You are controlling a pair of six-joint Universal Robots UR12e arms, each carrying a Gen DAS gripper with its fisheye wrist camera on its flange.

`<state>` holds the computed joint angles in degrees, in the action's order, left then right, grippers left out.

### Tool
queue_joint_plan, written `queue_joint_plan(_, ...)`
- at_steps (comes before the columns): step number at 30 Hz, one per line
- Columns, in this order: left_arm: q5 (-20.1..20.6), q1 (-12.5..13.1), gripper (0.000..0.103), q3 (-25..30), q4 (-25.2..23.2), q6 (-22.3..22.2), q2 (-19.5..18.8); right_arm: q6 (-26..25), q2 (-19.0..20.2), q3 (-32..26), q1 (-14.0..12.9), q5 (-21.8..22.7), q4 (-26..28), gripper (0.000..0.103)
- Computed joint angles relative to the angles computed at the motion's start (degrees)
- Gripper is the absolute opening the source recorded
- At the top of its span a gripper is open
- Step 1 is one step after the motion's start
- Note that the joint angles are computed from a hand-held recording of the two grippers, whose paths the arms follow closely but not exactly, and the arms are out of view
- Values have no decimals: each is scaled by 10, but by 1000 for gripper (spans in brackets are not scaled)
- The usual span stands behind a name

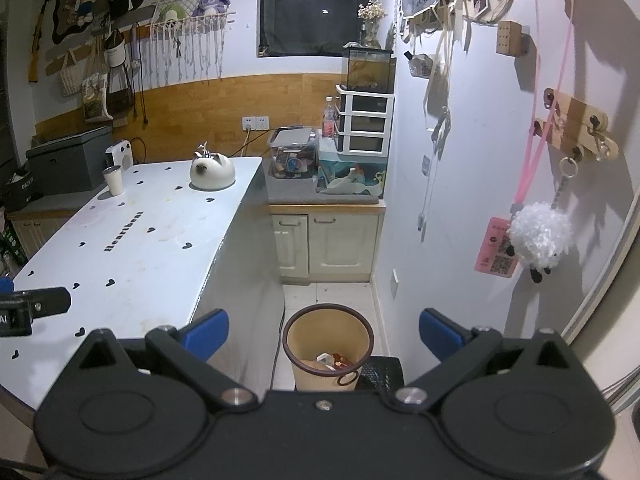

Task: Collect trash

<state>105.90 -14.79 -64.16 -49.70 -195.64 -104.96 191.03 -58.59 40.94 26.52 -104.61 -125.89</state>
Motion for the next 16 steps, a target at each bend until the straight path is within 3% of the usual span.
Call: queue_joint_plan(16,1,-3,103,11,-8,3,-5,-1,-2,3,1,-1,0,103)
